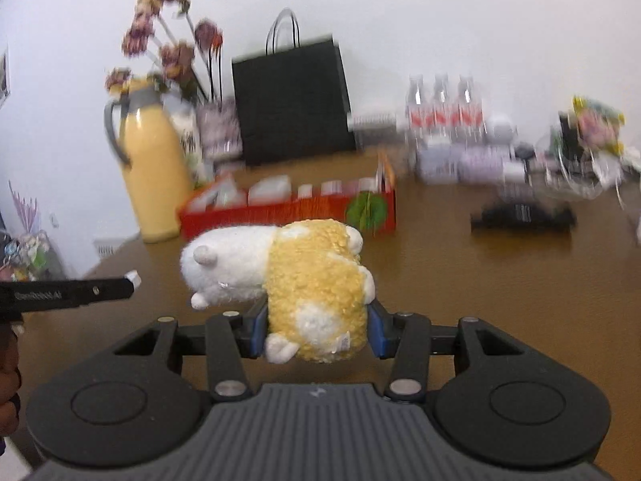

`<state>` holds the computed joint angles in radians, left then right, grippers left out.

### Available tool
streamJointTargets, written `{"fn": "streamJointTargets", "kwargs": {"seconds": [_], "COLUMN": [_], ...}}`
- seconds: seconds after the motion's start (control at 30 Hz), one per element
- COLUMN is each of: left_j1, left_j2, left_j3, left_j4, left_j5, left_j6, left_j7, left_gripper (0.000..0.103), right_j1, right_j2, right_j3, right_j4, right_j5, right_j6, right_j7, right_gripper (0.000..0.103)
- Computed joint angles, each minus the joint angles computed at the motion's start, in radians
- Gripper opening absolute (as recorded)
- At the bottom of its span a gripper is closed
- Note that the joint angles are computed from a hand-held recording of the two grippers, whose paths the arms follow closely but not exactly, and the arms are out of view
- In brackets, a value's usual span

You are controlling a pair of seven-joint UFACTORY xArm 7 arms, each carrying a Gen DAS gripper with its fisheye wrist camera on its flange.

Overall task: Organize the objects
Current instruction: 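Carry the plush toy and white cap into the box and open both tools, then move both tools back toward the cable on the white puck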

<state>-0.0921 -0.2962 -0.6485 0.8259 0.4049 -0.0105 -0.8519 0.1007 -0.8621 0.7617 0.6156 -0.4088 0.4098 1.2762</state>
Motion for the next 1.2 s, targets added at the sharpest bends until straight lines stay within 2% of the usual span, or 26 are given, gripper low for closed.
{"fn": "streamJointTargets", "kwargs": {"seconds": [0.07,0.1,0.13,0.17,0.2,0.23,0.27,0.3,0.33,0.37,0.4,0.47,0.53,0.57,0.6,0.63,0.7,0.73,0.77,0.9,1.0,1.03,1.07,1.13,1.17,1.2], "left_j1": [0.013,0.044,0.034,-0.019,-0.038,-0.026,0.010,0.023,-0.001,-0.033,-0.068,-0.153,-0.195,-0.176,-0.122,-0.093,-0.111,-0.143,-0.158,-0.183,-0.194,-0.202,-0.206,-0.170,-0.181,-0.154], "left_j2": [0.141,0.213,0.274,0.349,0.430,0.509,0.611,0.698,0.784,0.855,0.915,1.012,1.059,1.064,1.058,1.050,1.021,0.998,0.981,0.908,0.835,0.797,0.750,0.639,0.568,0.489], "left_j3": [0.026,0.005,0.015,0.057,0.058,0.017,-0.065,-0.122,-0.139,-0.139,-0.128,-0.077,-0.047,-0.066,-0.113,-0.124,-0.067,-0.005,0.021,0.084,0.104,0.119,0.130,0.092,0.114,0.094], "left_j4": [0.145,0.237,0.321,0.422,0.526,0.619,0.722,0.808,0.901,0.982,1.054,1.187,1.252,1.237,1.181,1.143,1.124,1.122,1.116,1.073,1.025,0.992,0.943,0.814,0.737,0.644], "left_j5": [0.152,0.256,0.361,0.466,0.570,0.648,0.718,0.746,0.732,0.695,0.672,0.648,0.594,0.584,0.616,0.616,0.569,0.529,0.523,0.495,0.452,0.450,0.455,0.510,0.505,0.521], "left_j6": [0.000,0.031,0.077,0.141,0.196,0.258,0.315,0.373,0.419,0.450,0.480,0.562,0.635,0.630,0.583,0.528,0.500,0.491,0.489,0.461,0.495,0.502,0.506,0.538,0.531,0.513], "left_j7": [-0.060,-0.117,-0.183,-0.238,-0.302,-0.334,-0.325,-0.302,-0.248,-0.171,-0.120,-0.073,-0.024,-0.030,-0.062,-0.067,-0.046,-0.034,-0.039,-0.076,-0.047,-0.053,-0.066,-0.131,-0.147,-0.182], "left_gripper": [0.026,0.026,0.026,0.026,0.026,0.026,0.026,0.026,0.026,0.026,0.026,0.027,0.047,0.050,0.052,0.057,0.060,0.061,0.062,0.074,0.078,0.085,0.089,0.091,0.091,0.091], "right_j1": [-0.093,-0.162,-0.200,-0.231,-0.227,-0.214,-0.235,-0.216,-0.193,-0.212,-0.263,-0.258,-0.270,-0.248,-0.224,-0.234,-0.254,-0.262,-0.274,-0.307,-0.363,-0.366,-0.338,-0.212,-0.186,-0.192], "right_j2": [0.042,0.079,0.136,0.219,0.324,0.425,0.530,0.634,0.739,0.844,0.948,1.158,1.355,1.424,1.453,1.468,1.440,1.428,1.414,1.336,1.236,1.185,1.111,0.937,0.832,0.736], "right_j3": [-0.021,-0.018,-0.029,-0.046,-0.083,-0.118,-0.113,-0.125,-0.132,-0.098,-0.023,0.032,0.165,0.193,0.188,0.206,0.187,0.181,0.177,0.160,0.167,0.146,0.083,-0.113,-0.162,-0.169], "right_j4": [0.041,0.081,0.126,0.187,0.251,0.318,0.399,0.485,0.577,0.670,0.760,0.939,1.095,1.157,1.186,1.183,1.134,1.118,1.104,1.042,0.958,0.921,0.874,0.735,0.631,0.536], "right_j5": [-0.055,-0.095,-0.177,-0.282,-0.387,-0.449,-0.470,-0.524,-0.600,-0.634,-0.667,-0.701,-0.836,-0.874,-0.891,-0.920,-0.911,-0.901,-0.884,-0.814,-0.735,-0.692,-0.614,-0.429,-0.363,-0.286], "right_j6": [-0.081,-0.119,-0.137,-0.148,-0.151,-0.140,-0.113,-0.050,0.031,0.095,0.155,0.264,0.450,0.534,0.575,0.575,0.504,0.477,0.454,0.391,0.319,0.285,0.239,0.100,0.011,-0.060], "right_j7": [-0.040,-0.060,-0.040,0.005,0.050,0.070,0.065,0.072,0.079,0.049,0.031,-0.025,-0.058,-0.088,-0.091,-0.076,-0.052,-0.048,-0.050,-0.033,-0.037,-0.045,-0.070,-0.145,-0.156,-0.186], "right_gripper": [0.048,0.048,0.048,0.048,0.048,0.048,0.048,0.048,0.048,0.048,0.049,0.053,0.068,0.083,0.085,0.085,0.091,0.093,0.093,0.095,0.096,0.097,0.097,0.099,0.103,0.103]}}
